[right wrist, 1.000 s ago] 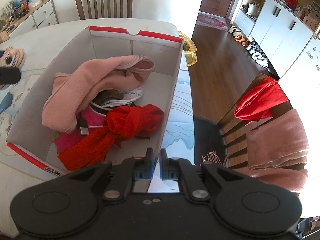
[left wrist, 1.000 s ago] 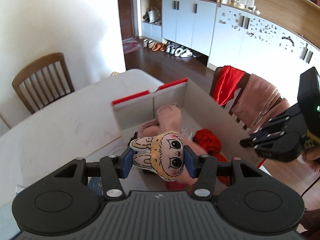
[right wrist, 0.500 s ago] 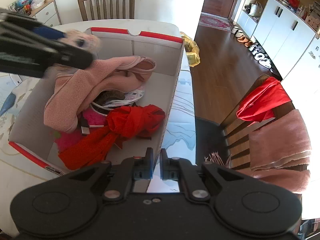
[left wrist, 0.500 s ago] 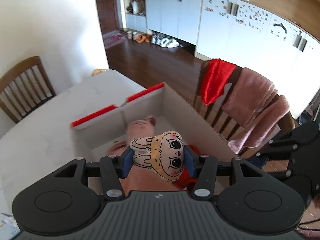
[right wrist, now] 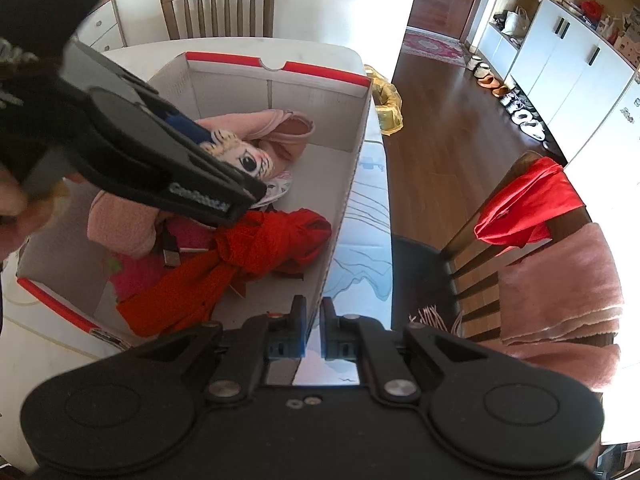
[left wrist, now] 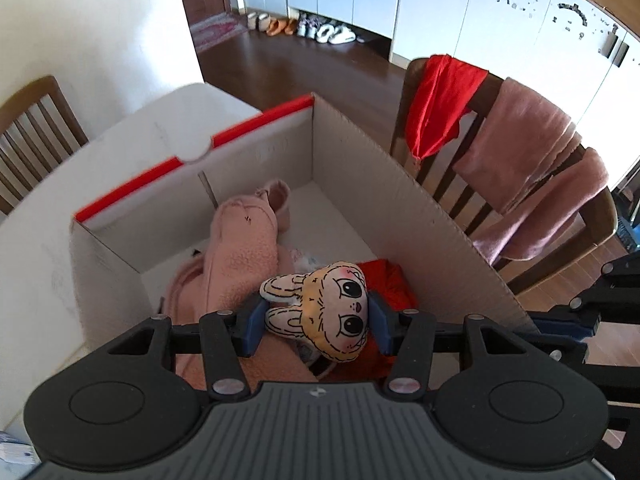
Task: Organize objects
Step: 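Carry the bunny plush with the left gripper over the box, then open the left gripper to drop the bunny plush into the box, then withdraw the left gripper from the box toward the blue-and-white tissue pack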
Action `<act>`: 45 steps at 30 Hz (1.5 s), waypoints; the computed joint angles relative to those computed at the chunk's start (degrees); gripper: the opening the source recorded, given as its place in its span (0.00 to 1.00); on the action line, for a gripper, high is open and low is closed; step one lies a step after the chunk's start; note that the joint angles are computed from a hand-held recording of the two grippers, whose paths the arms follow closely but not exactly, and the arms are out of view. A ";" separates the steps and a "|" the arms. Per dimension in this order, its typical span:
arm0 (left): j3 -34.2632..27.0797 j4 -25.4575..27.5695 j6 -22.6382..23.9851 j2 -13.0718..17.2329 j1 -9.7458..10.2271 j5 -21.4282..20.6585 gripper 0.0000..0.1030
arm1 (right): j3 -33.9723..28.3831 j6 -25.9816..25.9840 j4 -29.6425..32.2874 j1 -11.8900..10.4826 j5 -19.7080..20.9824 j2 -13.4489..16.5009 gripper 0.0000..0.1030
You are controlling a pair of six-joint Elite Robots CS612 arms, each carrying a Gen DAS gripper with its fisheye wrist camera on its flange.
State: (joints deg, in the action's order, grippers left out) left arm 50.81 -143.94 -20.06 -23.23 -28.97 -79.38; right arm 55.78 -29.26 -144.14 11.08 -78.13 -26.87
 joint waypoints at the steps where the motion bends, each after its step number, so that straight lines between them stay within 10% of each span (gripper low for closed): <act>1: -0.02 0.10 -0.13 0.08 0.06 -0.31 0.51 | -0.05 -0.14 0.10 -0.03 0.10 0.01 0.05; 17: 6.62 -6.51 -4.11 -3.32 -0.53 1.68 0.63 | 0.64 -3.28 -0.87 -0.01 0.45 -0.20 0.07; 32: 23.92 -16.32 -13.15 -13.65 -2.10 12.70 0.72 | 0.96 -7.52 -0.80 -0.06 0.88 -0.39 0.08; 45: 37.01 -14.12 -23.87 -20.94 0.42 17.84 0.81 | 0.23 -6.86 1.28 0.22 -0.14 -0.42 0.09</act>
State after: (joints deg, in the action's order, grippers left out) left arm 87.81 -158.06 -43.93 -44.17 -28.55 -61.53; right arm 56.01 -36.12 -142.86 11.31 -78.27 -27.29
